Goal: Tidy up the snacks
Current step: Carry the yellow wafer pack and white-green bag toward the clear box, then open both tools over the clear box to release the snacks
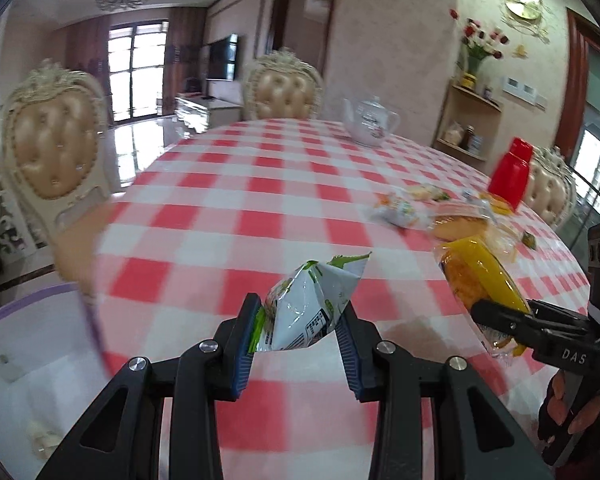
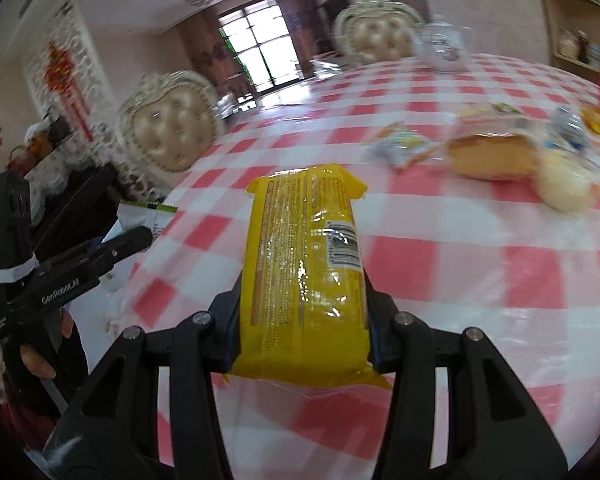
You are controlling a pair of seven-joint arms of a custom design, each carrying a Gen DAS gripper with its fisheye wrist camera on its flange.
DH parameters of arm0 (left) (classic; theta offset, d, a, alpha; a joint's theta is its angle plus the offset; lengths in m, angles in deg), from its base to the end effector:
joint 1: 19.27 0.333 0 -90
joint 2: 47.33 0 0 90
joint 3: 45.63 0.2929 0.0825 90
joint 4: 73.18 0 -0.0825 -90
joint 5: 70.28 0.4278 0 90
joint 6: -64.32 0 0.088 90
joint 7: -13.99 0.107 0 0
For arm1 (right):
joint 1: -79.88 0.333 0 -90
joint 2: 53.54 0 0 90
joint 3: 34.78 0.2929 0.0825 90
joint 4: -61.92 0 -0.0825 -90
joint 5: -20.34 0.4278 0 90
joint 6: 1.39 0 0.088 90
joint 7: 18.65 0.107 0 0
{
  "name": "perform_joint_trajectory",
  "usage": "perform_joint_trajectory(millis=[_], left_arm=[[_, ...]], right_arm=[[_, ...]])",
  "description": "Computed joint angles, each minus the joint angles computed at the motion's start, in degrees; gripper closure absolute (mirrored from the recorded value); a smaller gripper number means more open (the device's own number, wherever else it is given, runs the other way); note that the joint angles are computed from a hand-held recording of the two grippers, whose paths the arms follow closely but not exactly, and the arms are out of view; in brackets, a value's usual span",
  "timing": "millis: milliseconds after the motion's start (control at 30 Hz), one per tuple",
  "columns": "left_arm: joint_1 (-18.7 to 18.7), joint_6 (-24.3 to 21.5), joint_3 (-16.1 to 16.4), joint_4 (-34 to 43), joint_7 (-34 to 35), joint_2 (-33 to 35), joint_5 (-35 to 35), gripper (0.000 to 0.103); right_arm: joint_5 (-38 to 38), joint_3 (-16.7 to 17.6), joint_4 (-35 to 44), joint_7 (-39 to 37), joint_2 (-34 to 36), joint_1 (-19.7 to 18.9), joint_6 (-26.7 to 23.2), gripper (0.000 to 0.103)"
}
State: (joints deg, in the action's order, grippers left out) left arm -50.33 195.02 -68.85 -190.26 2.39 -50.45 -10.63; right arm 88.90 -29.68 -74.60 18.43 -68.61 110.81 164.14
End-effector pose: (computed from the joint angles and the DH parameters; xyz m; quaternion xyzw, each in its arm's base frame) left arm 0.3715 -0.4858 0.4629 -0.6980 0.5604 -0.3351 0.2939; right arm 0.4600 0.2682 0.4379 -0.7650 0.4575 -0.0595 0.4493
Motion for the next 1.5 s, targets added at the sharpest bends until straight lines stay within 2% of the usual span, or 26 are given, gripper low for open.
perform_joint_trajectory(millis=[367,567,633,733,900,967,1033,1067,1133,1200,1300,1467,1500], left_arm=[[1.2,-9.6,-2.0,-18.7,-3.9,-21.1,-11.4,0.065],[-0.1,-17.5,-2.0,-26.7,-4.3,-31.0,-19.3,0.064],[-0.5,-18.8,-1.9,-28.8,-4.7,-33.6,-21.0,0.064],[-0.7,-20.7,-2.0,-30.0,-5.0,-35.5,-22.1,0.063],[-0.1,-22.9,-2.4,-29.1,-5.3,-34.4,-22.5,0.059],[0.0,-24.4,-2.7,-28.7,-6.5,-34.1,-23.0,0.05],[0.6,-28.2,-3.9,-26.7,-7.8,-32.6,-22.8,0.028],[0.7,-30.1,-4.7,-25.6,-8.4,-31.8,-22.1,0.024],[0.5,-32.2,-5.5,-23.9,-9.5,-30.7,-20.2,0.019],[0.2,-31.3,-5.7,-22.8,-10.3,-29.9,-17.6,0.018],[0.3,-26.4,-5.3,-20.7,-10.5,-27.7,-13.5,0.016],[3.1,-11.5,-3.8,-13.2,-7.9,-18.0,-5.7,0.015],[3.9,-6.5,-3.2,-10.3,-6.7,-14.3,-3.6,0.015]], right_arm=[[-1.9,5.2,6.2,-3.3,5.5,5.4,-3.9,0.052],[-8.9,8.9,9.4,-2.0,9.3,8.3,-5.6,0.052],[-11.6,9.9,10.3,-1.6,10.7,9.2,-5.8,0.052],[-15.5,11.1,11.8,-0.1,13.0,10.3,-5.5,0.052],[-20.4,11.9,13.7,2.5,15.9,11.0,-6.7,0.051],[-20.1,12.0,14.6,1.6,16.5,10.8,-8.4,0.049],[-15.6,12.0,14.3,-2.3,15.5,10.5,-10.0,0.043],[-11.5,11.7,13.9,-5.6,14.6,10.3,-10.8,0.037],[-6.2,11.2,12.5,-9.2,12.4,10.1,-10.6,0.035],[-3.0,10.3,10.5,-11.0,9.8,9.9,-7.6,0.035],[1.4,8.0,8.1,-13.2,6.3,9.2,-5.1,0.033],[7.3,3.1,3.9,-14.5,1.5,5.7,-1.9,0.026],[7.5,1.9,2.6,-13.4,0.5,4.2,-1.1,0.025]])
